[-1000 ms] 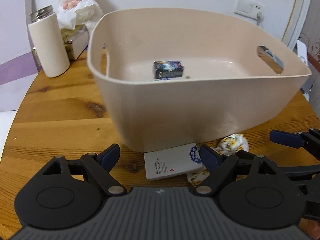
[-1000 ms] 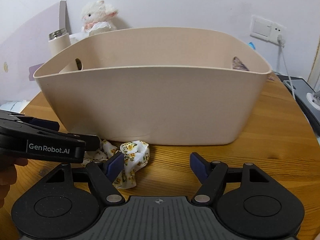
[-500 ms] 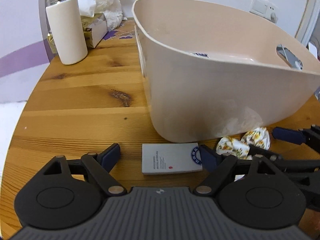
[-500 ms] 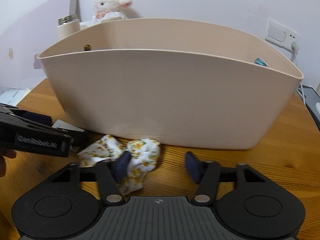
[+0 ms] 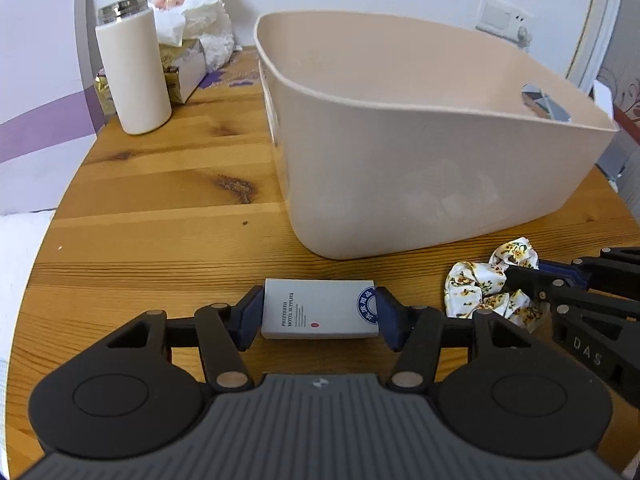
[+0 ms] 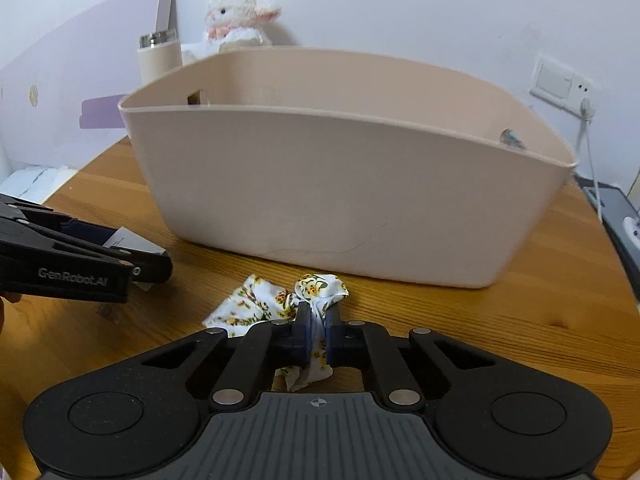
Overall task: Organize objects
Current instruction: 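Carry both items over the basket and release them inside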
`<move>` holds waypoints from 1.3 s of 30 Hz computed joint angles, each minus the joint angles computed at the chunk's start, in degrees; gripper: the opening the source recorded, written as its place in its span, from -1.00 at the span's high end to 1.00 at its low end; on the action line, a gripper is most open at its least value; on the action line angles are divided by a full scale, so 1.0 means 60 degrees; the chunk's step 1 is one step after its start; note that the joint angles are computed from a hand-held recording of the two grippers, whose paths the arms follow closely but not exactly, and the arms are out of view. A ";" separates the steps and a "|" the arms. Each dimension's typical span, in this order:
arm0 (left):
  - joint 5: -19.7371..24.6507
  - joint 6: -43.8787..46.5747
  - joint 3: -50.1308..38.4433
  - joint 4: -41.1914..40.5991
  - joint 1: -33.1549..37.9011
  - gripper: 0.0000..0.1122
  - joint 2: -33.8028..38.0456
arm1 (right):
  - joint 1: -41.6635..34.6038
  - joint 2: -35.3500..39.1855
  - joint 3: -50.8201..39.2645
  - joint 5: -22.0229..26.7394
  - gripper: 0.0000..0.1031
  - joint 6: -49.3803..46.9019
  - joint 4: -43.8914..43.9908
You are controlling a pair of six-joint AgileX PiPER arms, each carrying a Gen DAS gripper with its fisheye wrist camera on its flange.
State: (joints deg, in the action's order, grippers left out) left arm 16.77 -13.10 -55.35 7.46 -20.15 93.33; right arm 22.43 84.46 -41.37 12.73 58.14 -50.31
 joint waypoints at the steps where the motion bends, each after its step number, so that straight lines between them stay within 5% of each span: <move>1: 0.0001 -0.0021 0.0059 0.0048 -0.0023 -0.07 -0.0150 | 0.0000 -0.0230 0.0098 0.0041 0.89 -0.0038 0.0013; 6: 0.0096 -0.1446 0.0411 0.1755 -0.0409 -0.07 -0.1157 | -0.0111 -0.1313 0.0403 0.0149 0.89 -0.0534 0.0387; 18: 0.0562 -0.1904 -0.0309 0.2302 -0.0856 -0.07 -0.2459 | -0.0830 -0.3132 -0.0089 0.0154 0.89 -0.1389 0.0780; 27: 0.0935 -0.2550 -0.2221 0.2924 -0.1092 -0.08 -0.1297 | -0.1756 -0.2351 -0.1259 -0.0423 0.89 -0.1439 0.1034; 35: 0.1778 -0.2513 -0.4353 0.2886 -0.1233 -0.08 0.1001 | -0.1990 -0.0717 -0.2201 -0.0245 0.89 0.0286 -0.0264; 39: 0.2261 -0.2600 -0.5121 0.3119 -0.1282 -0.08 0.1932 | -0.2060 0.0148 -0.2627 -0.0024 0.89 -0.0540 0.0491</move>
State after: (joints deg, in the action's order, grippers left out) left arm 30.34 -28.70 -86.08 26.18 -27.85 104.92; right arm 10.07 85.35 -57.13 12.59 54.90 -47.37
